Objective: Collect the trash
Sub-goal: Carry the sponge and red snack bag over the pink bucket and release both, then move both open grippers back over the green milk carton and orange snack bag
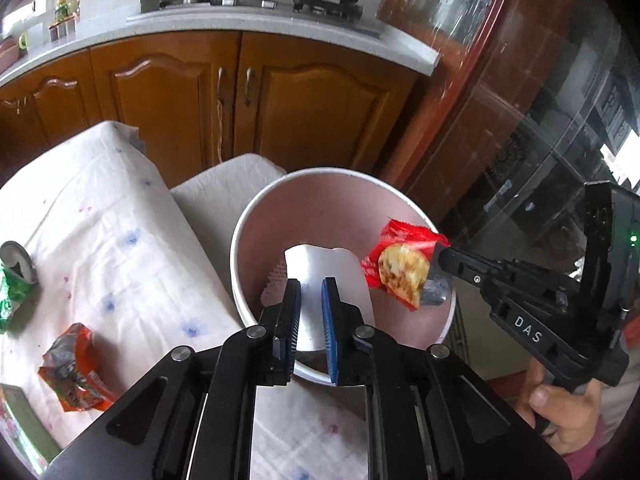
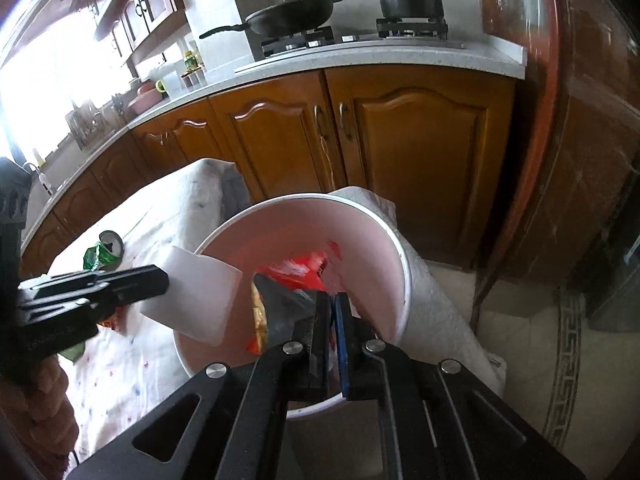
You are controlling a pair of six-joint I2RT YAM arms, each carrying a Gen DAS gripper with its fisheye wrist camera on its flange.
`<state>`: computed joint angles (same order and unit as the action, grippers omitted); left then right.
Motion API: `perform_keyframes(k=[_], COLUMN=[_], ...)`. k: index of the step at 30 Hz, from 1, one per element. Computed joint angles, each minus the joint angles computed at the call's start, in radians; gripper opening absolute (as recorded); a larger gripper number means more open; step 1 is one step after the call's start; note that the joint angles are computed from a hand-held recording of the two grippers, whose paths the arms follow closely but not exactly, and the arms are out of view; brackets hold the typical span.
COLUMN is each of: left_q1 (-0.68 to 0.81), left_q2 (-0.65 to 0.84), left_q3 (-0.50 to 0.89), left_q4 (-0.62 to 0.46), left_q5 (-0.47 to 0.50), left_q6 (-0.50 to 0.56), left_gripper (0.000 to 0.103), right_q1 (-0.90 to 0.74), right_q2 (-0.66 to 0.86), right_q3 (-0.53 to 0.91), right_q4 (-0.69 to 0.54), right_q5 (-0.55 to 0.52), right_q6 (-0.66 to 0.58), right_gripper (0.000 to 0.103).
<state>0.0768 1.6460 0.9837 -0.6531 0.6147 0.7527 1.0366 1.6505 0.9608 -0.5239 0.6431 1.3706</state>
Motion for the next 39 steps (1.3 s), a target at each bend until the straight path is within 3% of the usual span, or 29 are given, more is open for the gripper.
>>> perform_keyframes(k=[4,8,12,15,23,30,39], left_q1=[-0.009,-0.009,0.02,0.057,0.212,0.371,0.536], left_q2=[0.013,0.003,-0.015,-0.026,-0.05,-0.03,0.046], left_q3=[0.004,-0.006,-0.011,-0.014,-0.015,0.014,0.084], left_q4=[0.002,0.019,0.005,-0.008,-0.059,-0.126,-0.222], left_q5=[-0.014,-0.02,0.001,0.021,0.092,0.154,0.183], left_q6=[-0.016,-0.027,-0.017,-0.002,0.068,0.15,0.267], left_gripper=[0.017,0.032,0.033,0.039,0.045,0.047,0.047], right_q1=[-0.009,-0.002,0.02,0.04,0.134,0.222,0.248], right_q2=[-0.016,-0.034,-0.052,-0.068,-0.088,-0.019,0.058], right_q3=[-0.026,-0.039,-0.047,-0.059,-0.091,-0.027,0.058], right_q4=[0.028,0.037,0.037,0.048,0.078,0.074,0.111], right_q5=[-0.009,0.005,0.03,0.054,0.168,0.295,0.301], right_q6=[-0.007,0.005,0.032,0.055,0.195,0.285,0.262], right_gripper=[0.009,0.031,0.033,0.038,0.071,0.08,0.08])
